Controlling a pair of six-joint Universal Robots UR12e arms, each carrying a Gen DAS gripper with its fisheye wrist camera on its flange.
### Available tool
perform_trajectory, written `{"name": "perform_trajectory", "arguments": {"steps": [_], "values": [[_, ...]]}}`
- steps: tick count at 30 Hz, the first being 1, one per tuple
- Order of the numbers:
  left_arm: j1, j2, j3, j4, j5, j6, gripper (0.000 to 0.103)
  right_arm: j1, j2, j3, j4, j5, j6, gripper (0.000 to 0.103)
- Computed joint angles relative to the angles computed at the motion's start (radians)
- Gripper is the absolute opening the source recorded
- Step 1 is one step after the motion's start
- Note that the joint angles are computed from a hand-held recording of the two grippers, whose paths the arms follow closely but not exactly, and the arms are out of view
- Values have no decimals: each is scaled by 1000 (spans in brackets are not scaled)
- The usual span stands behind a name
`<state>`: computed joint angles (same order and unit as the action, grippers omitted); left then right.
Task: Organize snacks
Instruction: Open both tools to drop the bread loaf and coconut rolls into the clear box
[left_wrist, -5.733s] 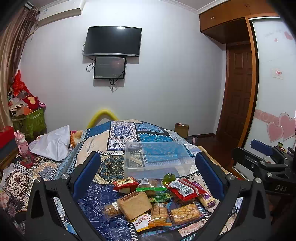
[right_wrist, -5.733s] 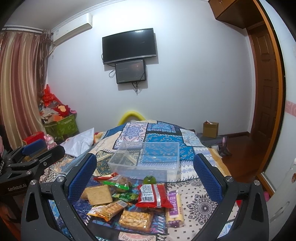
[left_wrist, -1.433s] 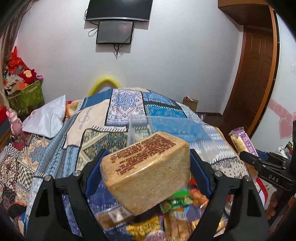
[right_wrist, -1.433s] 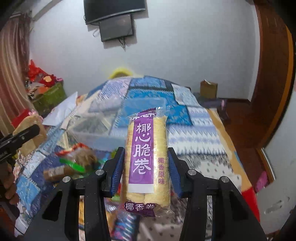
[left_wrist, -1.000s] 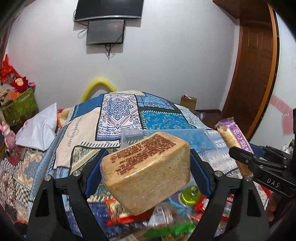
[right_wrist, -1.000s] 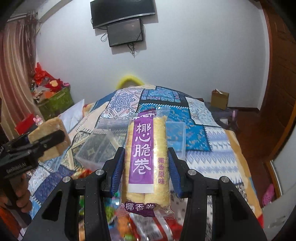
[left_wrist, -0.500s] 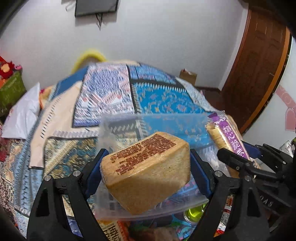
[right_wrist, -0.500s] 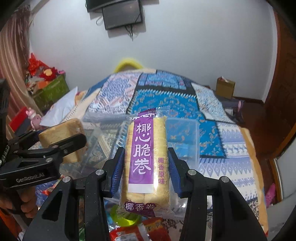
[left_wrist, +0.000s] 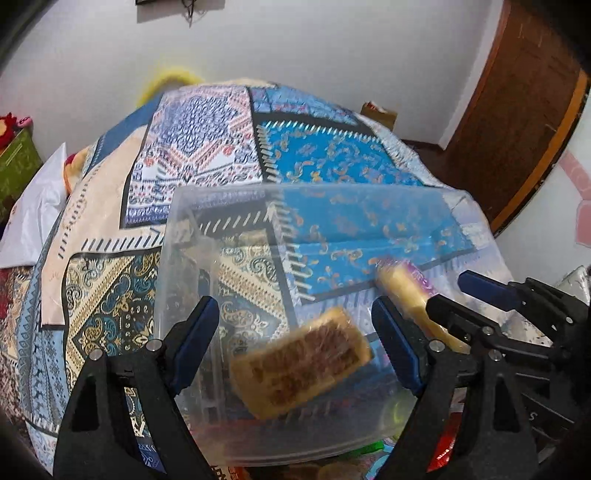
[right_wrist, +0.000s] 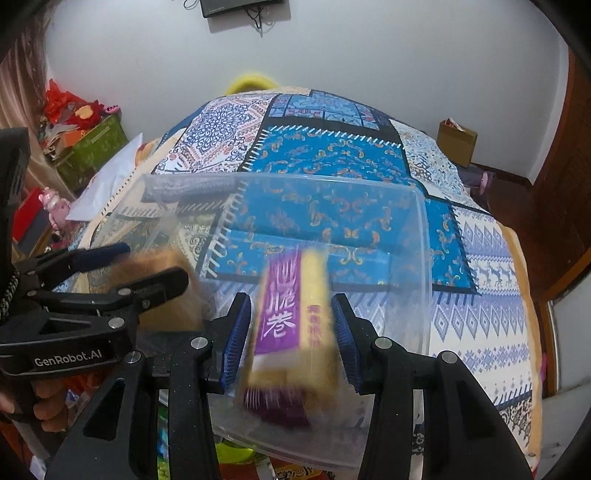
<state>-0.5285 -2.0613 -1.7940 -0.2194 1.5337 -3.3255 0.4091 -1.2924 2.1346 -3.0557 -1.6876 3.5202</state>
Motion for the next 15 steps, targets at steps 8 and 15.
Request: {"name": "perform_trajectory", "arguments": {"steps": [8,15], "values": [[11,58,-49,48,-4,-30,85,12,-44,22,-43,-25,-8,49],[11,148,-142,131,30,5,85,50,-97,55,-98,-96,-25,60]]}}
